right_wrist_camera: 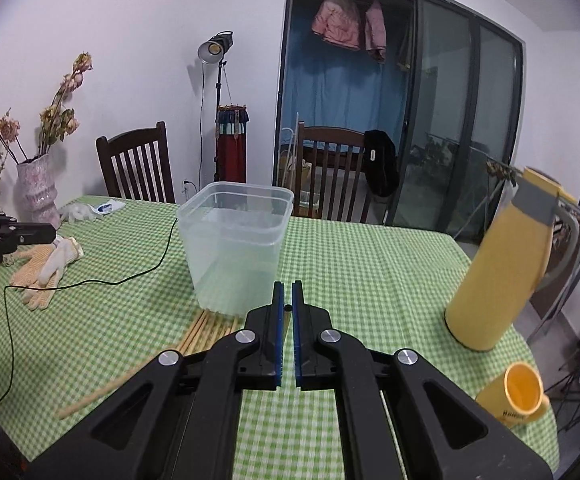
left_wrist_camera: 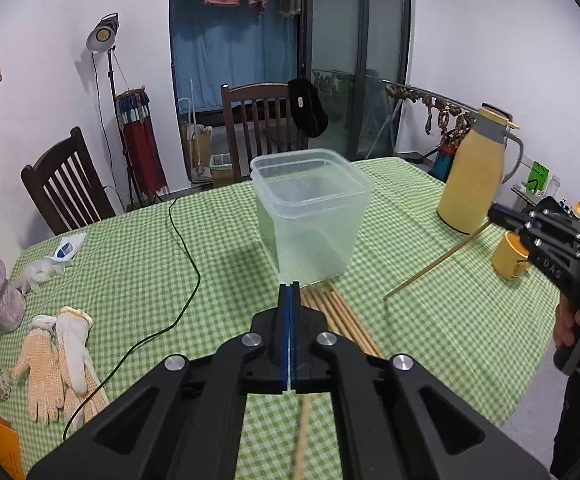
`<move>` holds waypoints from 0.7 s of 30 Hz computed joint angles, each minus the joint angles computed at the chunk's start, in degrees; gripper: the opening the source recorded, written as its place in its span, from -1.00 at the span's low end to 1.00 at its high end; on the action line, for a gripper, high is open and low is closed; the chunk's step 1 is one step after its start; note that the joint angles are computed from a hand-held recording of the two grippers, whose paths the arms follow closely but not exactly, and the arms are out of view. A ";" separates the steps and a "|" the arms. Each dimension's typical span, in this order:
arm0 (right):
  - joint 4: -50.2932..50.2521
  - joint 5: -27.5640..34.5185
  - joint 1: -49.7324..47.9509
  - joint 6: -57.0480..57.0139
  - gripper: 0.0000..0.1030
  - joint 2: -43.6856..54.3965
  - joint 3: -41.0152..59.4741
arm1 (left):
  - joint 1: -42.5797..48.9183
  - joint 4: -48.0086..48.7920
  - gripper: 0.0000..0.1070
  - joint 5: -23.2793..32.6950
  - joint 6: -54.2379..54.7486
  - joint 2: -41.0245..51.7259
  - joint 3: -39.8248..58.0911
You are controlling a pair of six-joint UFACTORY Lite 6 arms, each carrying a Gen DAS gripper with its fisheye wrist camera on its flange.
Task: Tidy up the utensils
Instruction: 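Carry the upright chopstick with the right tool over the clear plastic box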
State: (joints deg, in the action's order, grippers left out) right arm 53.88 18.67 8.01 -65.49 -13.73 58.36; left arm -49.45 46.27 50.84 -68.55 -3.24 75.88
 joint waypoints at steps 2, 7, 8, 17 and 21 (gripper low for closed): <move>-2.02 -1.84 1.29 0.88 -0.93 -0.26 -0.41 | -0.84 0.66 -0.79 -1.64 -1.93 -3.19 -6.62; 7.86 -1.73 0.40 -11.28 -0.92 -6.49 -7.94 | -12.25 3.65 -0.07 -5.99 -22.99 -10.22 -30.27; 9.79 -1.08 -0.17 -13.73 -0.93 -7.77 -9.45 | -14.01 3.67 -0.07 -8.40 -26.56 -9.84 -32.97; 15.61 6.32 -6.15 -20.76 -0.93 -18.51 -21.18 | -26.15 7.57 -0.11 -11.43 -48.00 2.74 -38.43; 16.41 10.18 -9.31 -21.80 -0.92 -22.43 -25.71 | -29.96 8.17 -0.28 -7.43 -50.08 5.95 -36.83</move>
